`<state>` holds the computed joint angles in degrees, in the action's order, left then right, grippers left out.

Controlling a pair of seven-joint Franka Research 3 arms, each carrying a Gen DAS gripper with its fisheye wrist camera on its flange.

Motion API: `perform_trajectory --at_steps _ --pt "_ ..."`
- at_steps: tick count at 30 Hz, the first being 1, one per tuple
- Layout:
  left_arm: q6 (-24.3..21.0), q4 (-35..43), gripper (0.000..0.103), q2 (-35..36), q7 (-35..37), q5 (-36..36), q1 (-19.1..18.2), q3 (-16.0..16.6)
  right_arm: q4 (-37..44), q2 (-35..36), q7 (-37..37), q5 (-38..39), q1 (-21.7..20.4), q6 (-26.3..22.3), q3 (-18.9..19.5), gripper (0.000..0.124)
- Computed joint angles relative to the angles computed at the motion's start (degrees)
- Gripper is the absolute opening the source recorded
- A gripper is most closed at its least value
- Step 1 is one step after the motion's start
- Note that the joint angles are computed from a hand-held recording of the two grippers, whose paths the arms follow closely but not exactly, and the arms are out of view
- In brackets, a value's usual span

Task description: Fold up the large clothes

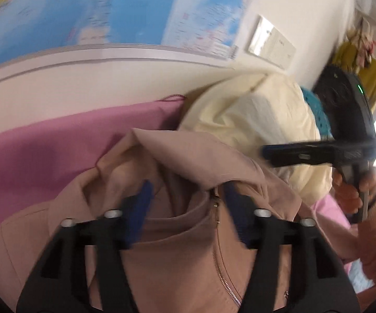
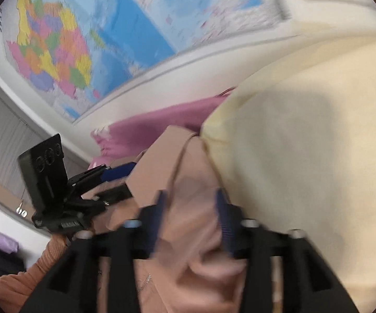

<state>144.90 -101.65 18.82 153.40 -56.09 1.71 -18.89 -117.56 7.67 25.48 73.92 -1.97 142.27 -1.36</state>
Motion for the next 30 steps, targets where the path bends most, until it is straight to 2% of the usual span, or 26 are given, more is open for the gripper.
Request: perform_trajectory --at_steps 2,3,5,8,10,14,16,17,19,20,21,24,26,27,29,30 --pt "1.28 -0.54 0.062 -0.34 -1.33 0.79 0.03 0.72 -3.7 -3.23 -2.22 1.36 -0.37 1.07 -0.53 0.054" --pt "1.51 -0.45 0.064 -0.22 -2.26 0.91 0.16 0.89 -6.88 -5.84 -3.65 1.76 -0.57 2.11 -1.12 0.063" --pt "1.28 -1.05 0.064 -0.81 -3.64 0.39 0.73 0.96 -13.45 -11.1 -6.95 2.17 -0.26 6.53 -2.17 0.069" --pt "3.13 -3.94 0.066 -3.35 -2.82 -0.03 0.84 1.16 -22.04 -17.14 -6.95 -1.14 0.57 11.1 -3.52 0.082" --pt "4.06 -6.29 0.073 -5.41 -0.71 -1.29 0.62 1.16 -26.61 -19.52 -5.43 -5.24 1.11 13.26 -3.95 0.083" --pt "5.89 -11.94 0.076 -10.29 3.99 -2.92 -1.83 1.98 -34.27 -21.84 -1.36 -12.35 3.12 18.08 -3.78 0.085" --pt "6.64 -14.72 0.08 -12.59 5.74 -3.69 -3.59 2.46 -37.14 -21.35 0.04 -14.32 4.72 24.08 -2.9 0.085" --pt "6.48 -15.69 0.08 -13.41 6.45 -3.92 -4.35 2.94 -38.13 -20.84 0.28 -15.04 5.62 27.26 -2.55 0.083" --pt "5.68 -17.83 0.083 -15.21 7.48 -4.04 -5.98 3.73 -39.04 -20.23 -0.91 -15.36 7.45 29.63 -3.73 0.056" --pt "5.72 -18.64 0.084 -15.77 8.06 -4.47 -6.73 4.16 -38.85 -20.34 -0.5 -15.26 7.79 28.69 -5.07 0.022" --pt "5.74 -19.51 0.085 -16.38 8.49 -4.58 -7.51 4.48 -38.61 -20.82 -0.28 -14.67 7.93 27.7 -6.39 0.005" --pt "6.03 -21.82 0.085 -17.89 8.63 -3.51 -9.87 5.08 -38.57 -25.31 -5.01 -7.19 8.18 27.19 -11.4 0.004" --pt "6.85 -23.04 0.085 -18.7 8.9 -3.0 -11.45 5.23 -38.0 -30.54 -11.6 2.21 7.71 25.51 -16.84 0.003" --pt "7.06 -23.39 0.085 -18.88 9.19 -2.76 -12.19 5.26 -37.53 -31.89 -13.61 5.41 6.75 24.77 -18.17 0.003" --pt "6.97 -23.78 0.087 -18.91 9.32 -2.26 -13.56 5.21 -36.56 -32.85 -13.92 5.84 4.08 19.34 -20.38 0.004" --pt "6.82 -23.83 0.088 -18.72 9.12 -1.77 -14.16 5.11 -35.7 -31.27 -12.4 4.13 3.18 17.36 -20.09 0.006"
